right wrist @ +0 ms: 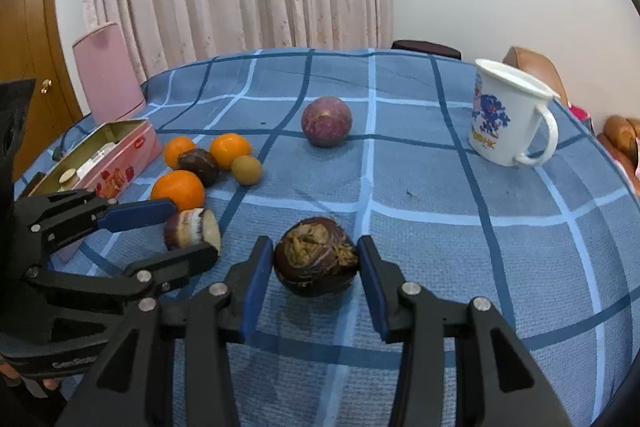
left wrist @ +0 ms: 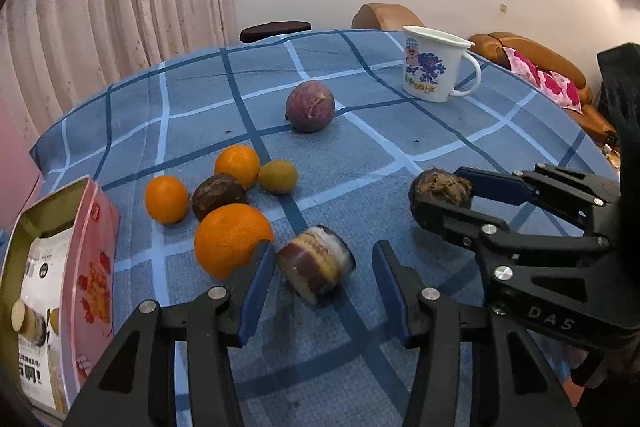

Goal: Organize fruits
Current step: 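Grasp the brown round fruit with the right gripper while the left gripper grasps the striped slice, then carry both held items over the tin box and open both grippers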

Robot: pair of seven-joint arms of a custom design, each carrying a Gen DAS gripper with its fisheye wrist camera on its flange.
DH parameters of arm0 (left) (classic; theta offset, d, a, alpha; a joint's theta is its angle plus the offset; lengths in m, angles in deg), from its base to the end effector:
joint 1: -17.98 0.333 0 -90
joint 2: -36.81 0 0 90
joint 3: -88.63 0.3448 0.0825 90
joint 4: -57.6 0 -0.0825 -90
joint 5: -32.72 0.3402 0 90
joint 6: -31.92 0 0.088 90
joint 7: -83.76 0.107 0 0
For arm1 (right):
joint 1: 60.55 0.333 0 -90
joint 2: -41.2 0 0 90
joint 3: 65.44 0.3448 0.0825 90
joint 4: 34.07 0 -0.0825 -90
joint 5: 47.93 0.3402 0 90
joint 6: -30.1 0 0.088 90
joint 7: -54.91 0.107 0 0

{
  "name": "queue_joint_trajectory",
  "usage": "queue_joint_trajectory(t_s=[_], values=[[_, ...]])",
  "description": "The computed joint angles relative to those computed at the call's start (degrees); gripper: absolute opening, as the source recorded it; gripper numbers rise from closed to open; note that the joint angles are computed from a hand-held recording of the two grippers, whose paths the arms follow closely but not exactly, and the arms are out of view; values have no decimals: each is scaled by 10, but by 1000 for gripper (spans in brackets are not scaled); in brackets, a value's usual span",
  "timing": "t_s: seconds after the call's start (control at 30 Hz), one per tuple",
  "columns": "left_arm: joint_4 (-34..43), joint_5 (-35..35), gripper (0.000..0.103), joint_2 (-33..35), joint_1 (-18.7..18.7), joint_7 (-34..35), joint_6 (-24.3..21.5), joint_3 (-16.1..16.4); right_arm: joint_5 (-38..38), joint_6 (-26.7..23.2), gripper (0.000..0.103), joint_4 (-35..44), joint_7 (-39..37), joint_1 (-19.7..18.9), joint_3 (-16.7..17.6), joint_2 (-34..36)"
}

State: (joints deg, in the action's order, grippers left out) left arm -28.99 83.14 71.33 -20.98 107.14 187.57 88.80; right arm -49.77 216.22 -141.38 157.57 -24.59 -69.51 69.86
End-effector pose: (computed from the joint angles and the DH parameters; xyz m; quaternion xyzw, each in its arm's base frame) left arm 0.5463 -0.4754 0.4157 -0.5750 0.7190 -0.3040 0.2450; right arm 0.5643 0.3648 0.4083 -0.7531 0.5026 -0.1811 0.3838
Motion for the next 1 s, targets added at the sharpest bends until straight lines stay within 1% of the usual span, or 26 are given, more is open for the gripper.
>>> queue_joint_trajectory(t_s=[0.03, 0.07, 0.13, 0.17, 0.23, 0.3, 0.43, 0.53, 0.67, 0.77, 0.83, 1.0], values=[[1, 0, 51, 0, 0, 0, -2, 1, 0, 4, 46, -2, -4, -18, 20, -1], [1, -1, 51, 1, 1, 1, -1, 0, 0, 9, 46, -4, -6, -24, 28, -2], [-7, -3, 50, -3, 4, 2, 6, -2, 6, 19, 46, -10, -3, -7, 9, -3], [-9, -4, 50, -4, 4, 3, 6, -2, 8, 22, 46, -12, -4, -5, 6, -4], [-5, -3, 48, -3, -1, 3, -5, 0, 11, 21, 46, -11, -7, -10, 12, -4], [-3, 2, 43, -3, -4, 1, -13, 2, 14, 20, 46, -10, -8, -2, 5, -3], [-11, 3, 42, -7, 3, -6, 3, -2, 18, 24, 46, -11, -12, -3, 5, -3], [-22, 12, 42, -13, 2, -18, 15, 4, 22, 32, 46, -13, -14, -3, 6, -2], [-37, 44, 42, -23, -4, -56, 34, 16, 28, 45, 46, -19, -21, -5, 9, -4], [-46, 76, 42, -31, -9, -97, 41, 27, 37, 64, 46, -28, -29, 9, -4, -6], [-48, 96, 42, -34, -9, -116, 41, 27, 46, 69, 46, -31, -37, 19, -12, -7], [-48, 147, 42, -38, -9, -158, 31, 22, 64, 84, 46, -36, -56, 22, -12, -7]])
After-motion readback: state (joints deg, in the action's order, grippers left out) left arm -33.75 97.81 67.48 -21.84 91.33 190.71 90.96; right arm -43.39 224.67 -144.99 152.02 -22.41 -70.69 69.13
